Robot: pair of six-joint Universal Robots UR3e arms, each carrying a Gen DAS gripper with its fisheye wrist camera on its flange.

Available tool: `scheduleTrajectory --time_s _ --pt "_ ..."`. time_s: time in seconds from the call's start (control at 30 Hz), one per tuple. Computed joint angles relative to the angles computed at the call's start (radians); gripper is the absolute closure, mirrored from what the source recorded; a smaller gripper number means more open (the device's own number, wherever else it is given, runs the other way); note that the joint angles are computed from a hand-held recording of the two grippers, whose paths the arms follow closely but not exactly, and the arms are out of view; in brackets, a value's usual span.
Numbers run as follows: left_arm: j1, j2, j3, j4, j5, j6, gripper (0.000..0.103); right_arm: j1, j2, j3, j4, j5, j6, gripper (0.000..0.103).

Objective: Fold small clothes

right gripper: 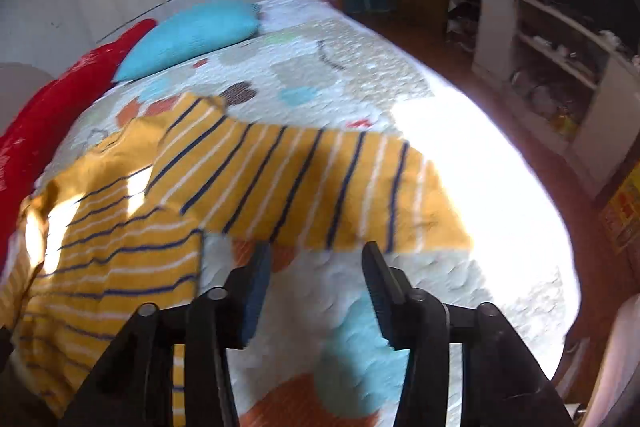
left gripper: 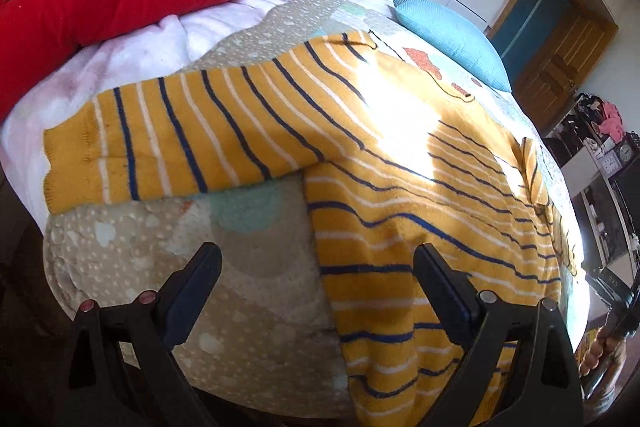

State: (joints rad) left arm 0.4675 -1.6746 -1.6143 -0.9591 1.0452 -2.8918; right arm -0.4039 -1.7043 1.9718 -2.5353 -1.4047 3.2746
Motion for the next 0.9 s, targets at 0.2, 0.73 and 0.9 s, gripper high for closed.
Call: scheduleTrajectory --time_s 0.2,0.73,0.9 --pt "-0.011 0.067 -0.102 -0.093 -0.061 0.075 0.007 0.035 -0.100 0.197 0.038 0.320 -0.015 0.042" --pt "0.058 0.291 -0.202 -0.260 0.053 0.237 0.095 -0.032 -0.368 0.339 0.346 0.348 -0.114 0.100" --pt "0.098 0.320 -0.231 -0.287 0.100 0.255 0.096 -0.125 -0.522 0.414 0.536 0.326 -0.210 0.099"
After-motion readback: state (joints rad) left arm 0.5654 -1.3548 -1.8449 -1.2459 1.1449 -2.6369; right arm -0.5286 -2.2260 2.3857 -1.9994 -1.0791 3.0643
